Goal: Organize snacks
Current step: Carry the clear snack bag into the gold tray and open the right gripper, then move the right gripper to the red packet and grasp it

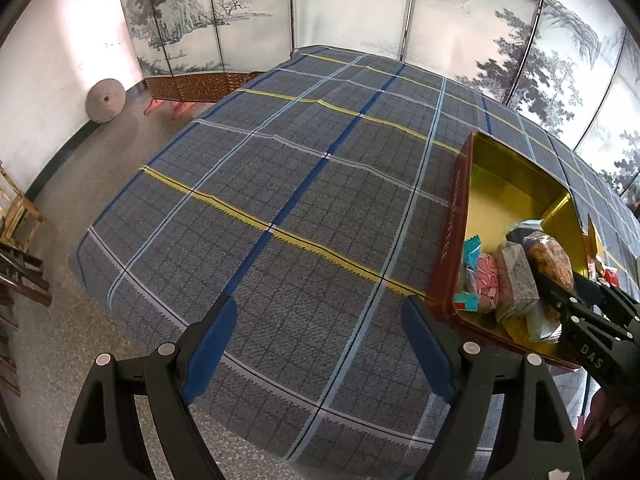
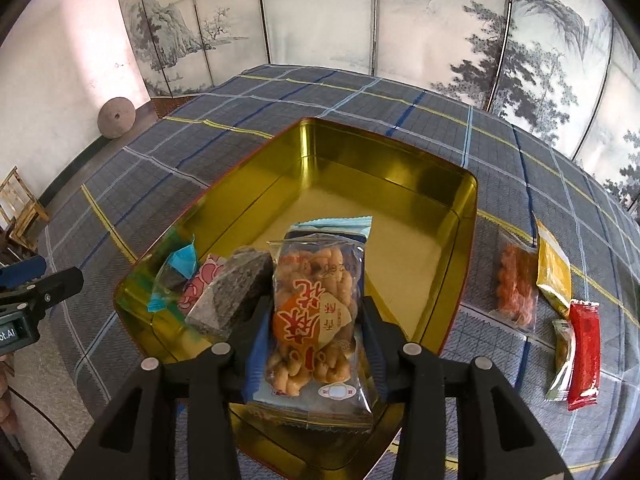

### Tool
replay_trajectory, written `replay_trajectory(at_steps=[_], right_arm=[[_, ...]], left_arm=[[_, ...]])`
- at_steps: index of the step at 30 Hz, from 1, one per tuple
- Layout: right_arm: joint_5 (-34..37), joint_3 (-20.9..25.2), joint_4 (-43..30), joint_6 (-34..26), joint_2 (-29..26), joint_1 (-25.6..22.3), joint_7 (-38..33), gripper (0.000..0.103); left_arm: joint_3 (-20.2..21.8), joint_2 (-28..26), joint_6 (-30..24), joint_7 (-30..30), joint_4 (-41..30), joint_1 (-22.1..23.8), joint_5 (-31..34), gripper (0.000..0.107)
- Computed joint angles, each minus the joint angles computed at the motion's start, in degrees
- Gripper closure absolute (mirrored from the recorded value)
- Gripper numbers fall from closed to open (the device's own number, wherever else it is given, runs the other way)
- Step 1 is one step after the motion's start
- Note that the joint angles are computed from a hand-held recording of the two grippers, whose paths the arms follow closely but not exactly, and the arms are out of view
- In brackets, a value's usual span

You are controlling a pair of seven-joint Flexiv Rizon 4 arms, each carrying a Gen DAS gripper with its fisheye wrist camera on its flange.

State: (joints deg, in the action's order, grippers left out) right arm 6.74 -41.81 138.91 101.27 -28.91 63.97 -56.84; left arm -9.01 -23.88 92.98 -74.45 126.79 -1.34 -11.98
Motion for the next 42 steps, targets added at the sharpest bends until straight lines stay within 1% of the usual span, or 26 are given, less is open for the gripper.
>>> replay_trajectory(at_steps=[6, 8, 13, 16, 19, 22, 26, 28, 29, 32, 37, 40, 42], right_arm=[[0.0, 1.0, 0.45, 0.6, 0.84, -0.63, -0.55, 0.051], [0.24, 0.33, 0.63, 0.49, 0.81, 0.11, -0.74, 0.048], [0.77, 0.67, 1.19, 1.17, 1.6, -0.04, -1.37, 0.047], [1.29, -0.01, 1.6, 1.64, 1.93, 0.59, -2.02, 0.044], [2.11, -0.52, 2.18, 2.3, 2.62, 1.1, -2.58, 0.043], [3.55, -1.56, 3.25, 3.39, 3.47, 2.05, -3.51, 0.043], [5.95, -5.61, 5.1, 4.23, 3.59, 5.04, -4.98, 0.043], [6.93, -6.76, 6.24, 4.55, 4.21, 5.21, -5.62, 0.043], [7.42, -7.06, 6.76, 4.86, 4.41, 4.97, -5.86, 0.043], [9.04, -9.68, 8.6, 5.4, 4.36, 5.26, -6.8, 0.043], [10.96, -12.58, 11.44, 6.46, 2.86, 2.65, -8.6, 0.043], [11.75, -12.59, 12.78, 6.89, 2.24, -0.12, -9.72, 0.044], [12.18, -11.33, 13.64, 7.64, 2.01, -3.26, -10.49, 0.044]], left_arm=[[0.28, 0.15, 0.29, -0.2, 0.17, -0.41, 0.25, 0.026], [0.26, 0.35, 0.4, -0.32, 0.34, -0.57, 0.34, 0.026], [1.01, 0.78, 0.47, -0.7, 0.48, -1.58, 0.77, 0.026], [1.36, 1.04, 0.32, -0.89, 0.49, -2.18, 0.98, 0.026], [1.36, 1.39, 0.3, -0.96, 0.58, -2.53, 1.14, 0.026], [1.16, 1.67, 0.19, -0.97, 0.55, -2.86, 1.22, 0.026], [1.09, 1.75, -0.15, -1.15, 0.19, -3.89, 1.33, 0.025], [1.07, 1.76, -0.38, -1.11, 0.01, -4.51, 1.49, 0.025], [1.72, 1.77, -0.62, -1.3, -0.27, -5.51, 1.77, 0.025], [2.04, 1.79, -0.82, -1.38, -0.69, -6.85, 2.26, 0.025], [2.53, 1.8, -1.35, -1.45, -1.66, -9.05, 3.09, 0.025], [2.46, 1.74, -1.71, -1.48, -2.27, -10.35, 3.51, 0.025], [2.27, 1.59, -2.16, -1.48, -2.74, -10.93, 3.59, 0.025]])
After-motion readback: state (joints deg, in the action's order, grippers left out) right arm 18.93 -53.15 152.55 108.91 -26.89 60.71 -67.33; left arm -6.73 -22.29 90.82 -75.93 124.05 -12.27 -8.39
